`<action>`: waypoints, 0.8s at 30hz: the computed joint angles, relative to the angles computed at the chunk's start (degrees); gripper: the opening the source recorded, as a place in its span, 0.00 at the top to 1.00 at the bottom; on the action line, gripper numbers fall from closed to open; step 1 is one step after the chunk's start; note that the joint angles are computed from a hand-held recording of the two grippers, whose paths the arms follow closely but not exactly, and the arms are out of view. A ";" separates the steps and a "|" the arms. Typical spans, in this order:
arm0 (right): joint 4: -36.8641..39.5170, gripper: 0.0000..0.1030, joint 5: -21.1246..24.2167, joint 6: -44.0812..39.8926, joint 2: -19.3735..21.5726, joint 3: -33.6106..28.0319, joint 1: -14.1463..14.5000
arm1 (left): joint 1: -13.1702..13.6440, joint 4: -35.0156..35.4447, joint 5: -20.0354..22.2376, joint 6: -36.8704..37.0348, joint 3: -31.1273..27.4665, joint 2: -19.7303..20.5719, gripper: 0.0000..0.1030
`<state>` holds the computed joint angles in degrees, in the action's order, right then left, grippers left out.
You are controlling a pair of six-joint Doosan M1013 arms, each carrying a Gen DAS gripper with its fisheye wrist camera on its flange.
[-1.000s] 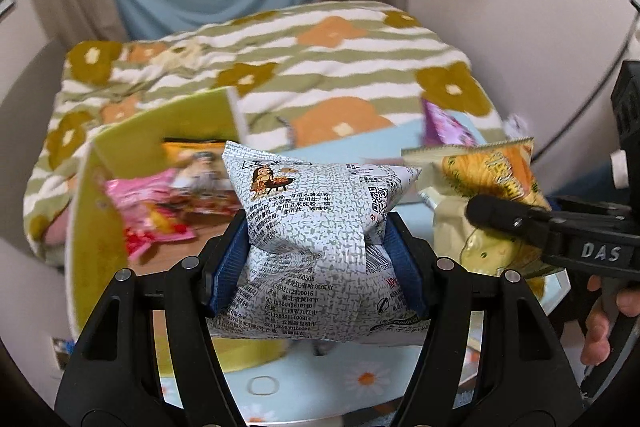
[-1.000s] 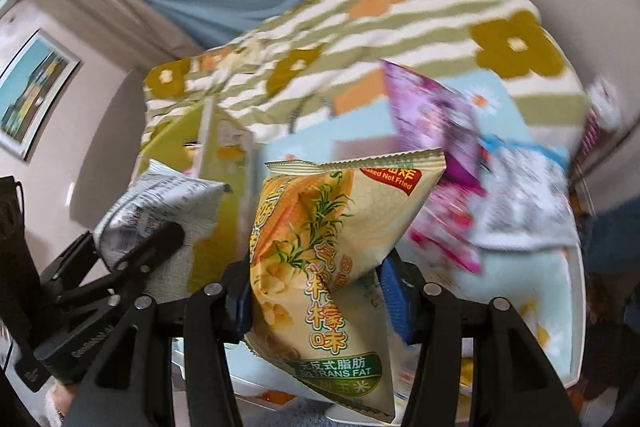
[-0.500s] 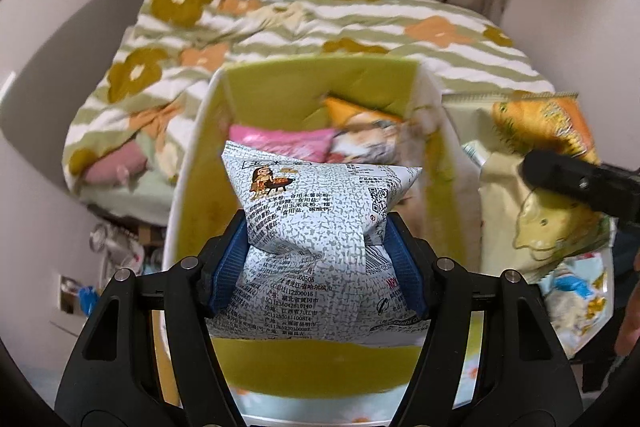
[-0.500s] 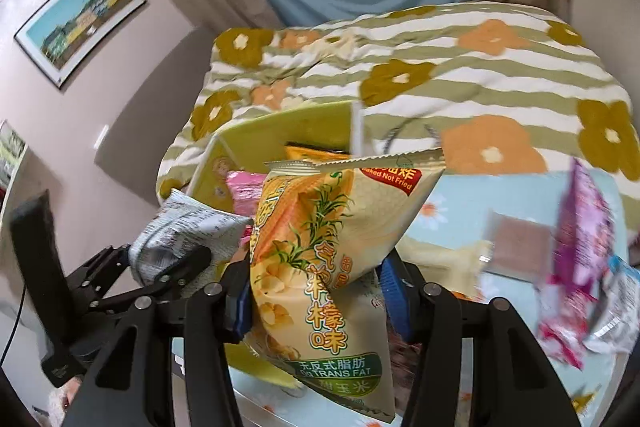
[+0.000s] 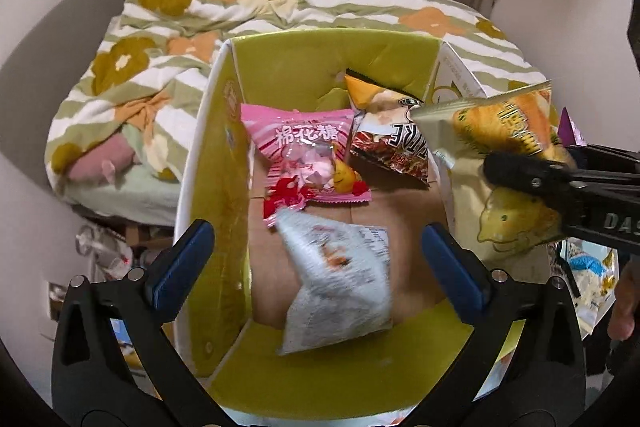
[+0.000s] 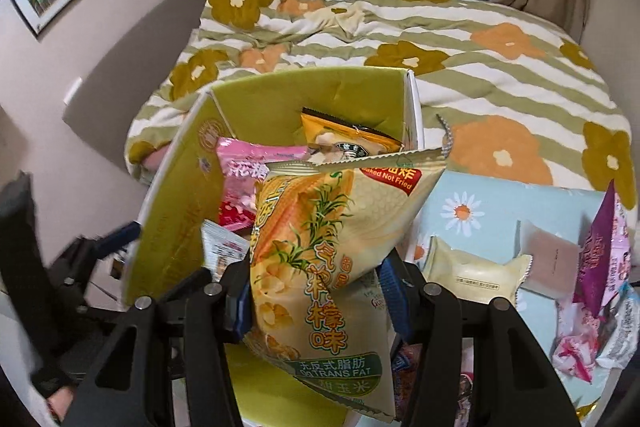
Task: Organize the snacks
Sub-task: 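Carry both bags into the yellow box and open both tools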
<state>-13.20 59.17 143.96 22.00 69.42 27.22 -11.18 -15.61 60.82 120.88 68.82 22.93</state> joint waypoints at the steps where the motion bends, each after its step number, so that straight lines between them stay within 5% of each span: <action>1: 0.03 0.52 0.26 -0.06 0.22 -0.15 0.09 | -0.20 0.30 0.05 -0.27 0.23 -0.32 0.00; 13: 6.43 0.51 0.08 -8.32 3.05 -2.45 -0.96 | -0.24 1.96 -0.28 -1.37 0.38 -0.41 0.00; 15: 6.40 0.44 -1.34 -8.44 2.99 -2.21 -1.01 | -0.24 2.41 -0.25 -1.38 0.52 -0.43 0.00; 17: 4.89 0.08 -1.87 -7.60 3.00 -2.16 -0.80 | -0.17 2.61 -0.45 -1.52 0.85 -0.54 0.00; 18: 3.06 0.01 -1.97 -6.58 2.98 -2.09 -0.49 | -0.08 2.48 -0.13 -1.62 0.83 -0.48 0.00; 24: 1.39 0.00 -1.26 -4.72 2.69 -1.11 -0.08 | 0.47 1.00 1.32 -1.18 1.26 -0.47 0.00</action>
